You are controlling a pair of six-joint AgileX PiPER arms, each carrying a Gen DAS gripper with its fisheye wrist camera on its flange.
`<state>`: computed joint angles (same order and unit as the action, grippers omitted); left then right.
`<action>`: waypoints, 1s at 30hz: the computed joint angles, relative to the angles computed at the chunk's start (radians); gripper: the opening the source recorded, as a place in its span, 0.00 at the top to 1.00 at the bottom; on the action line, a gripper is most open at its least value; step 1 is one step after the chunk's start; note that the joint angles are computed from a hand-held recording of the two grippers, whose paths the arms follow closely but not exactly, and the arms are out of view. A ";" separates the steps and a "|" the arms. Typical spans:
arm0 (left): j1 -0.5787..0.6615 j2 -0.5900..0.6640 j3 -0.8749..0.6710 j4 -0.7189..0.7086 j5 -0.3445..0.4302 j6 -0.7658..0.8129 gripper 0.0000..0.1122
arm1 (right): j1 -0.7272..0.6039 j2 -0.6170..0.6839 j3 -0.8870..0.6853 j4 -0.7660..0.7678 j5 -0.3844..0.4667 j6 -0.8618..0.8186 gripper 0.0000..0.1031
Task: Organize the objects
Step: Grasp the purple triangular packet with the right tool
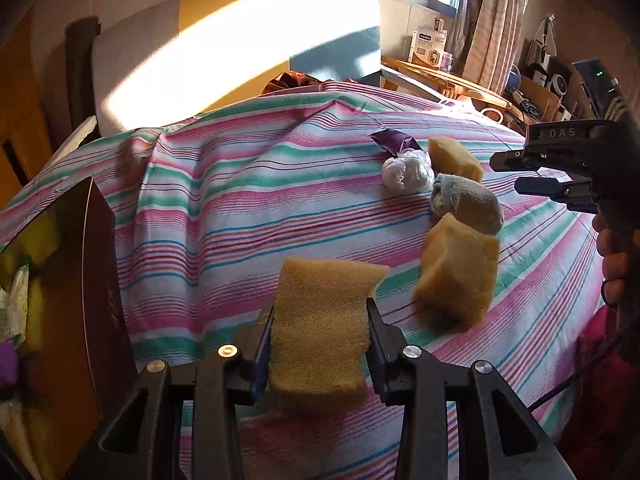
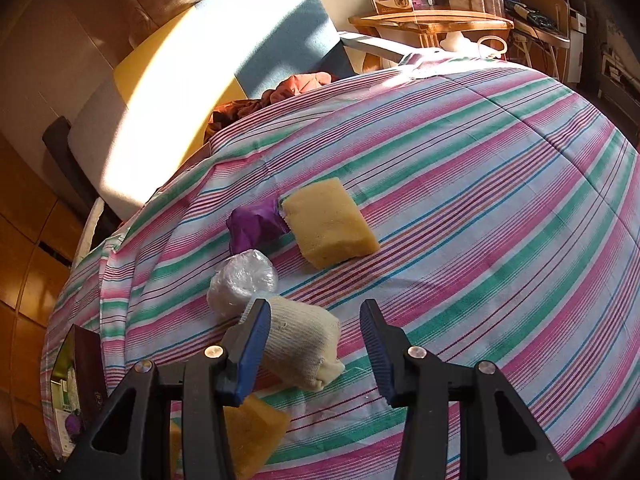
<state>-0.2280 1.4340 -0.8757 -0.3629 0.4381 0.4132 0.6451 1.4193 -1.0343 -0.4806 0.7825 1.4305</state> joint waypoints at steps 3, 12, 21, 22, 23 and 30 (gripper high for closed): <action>0.002 0.000 0.002 -0.007 -0.004 0.006 0.64 | -0.004 0.001 0.001 -0.001 0.007 0.005 0.55; 0.016 0.048 -0.006 -0.053 0.015 0.031 0.63 | -0.019 0.048 -0.093 0.065 0.000 -0.134 0.55; 0.044 0.057 -0.014 -0.146 0.042 0.109 0.63 | -0.131 0.388 -0.541 0.249 0.152 -0.610 0.54; 0.047 0.057 -0.014 -0.153 0.044 0.116 0.63 | -0.142 0.430 -0.596 0.258 0.189 -0.644 0.53; 0.050 0.058 -0.015 -0.160 0.046 0.121 0.63 | -0.157 0.464 -0.635 0.272 0.213 -0.678 0.51; 0.066 0.066 -0.023 -0.207 0.074 0.149 0.62 | -0.224 0.694 -0.923 0.350 0.396 -0.825 0.42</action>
<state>-0.1619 1.4995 -0.8986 -0.5699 0.5117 0.5618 0.4215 2.1138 -1.9568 -0.1304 1.1782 0.6053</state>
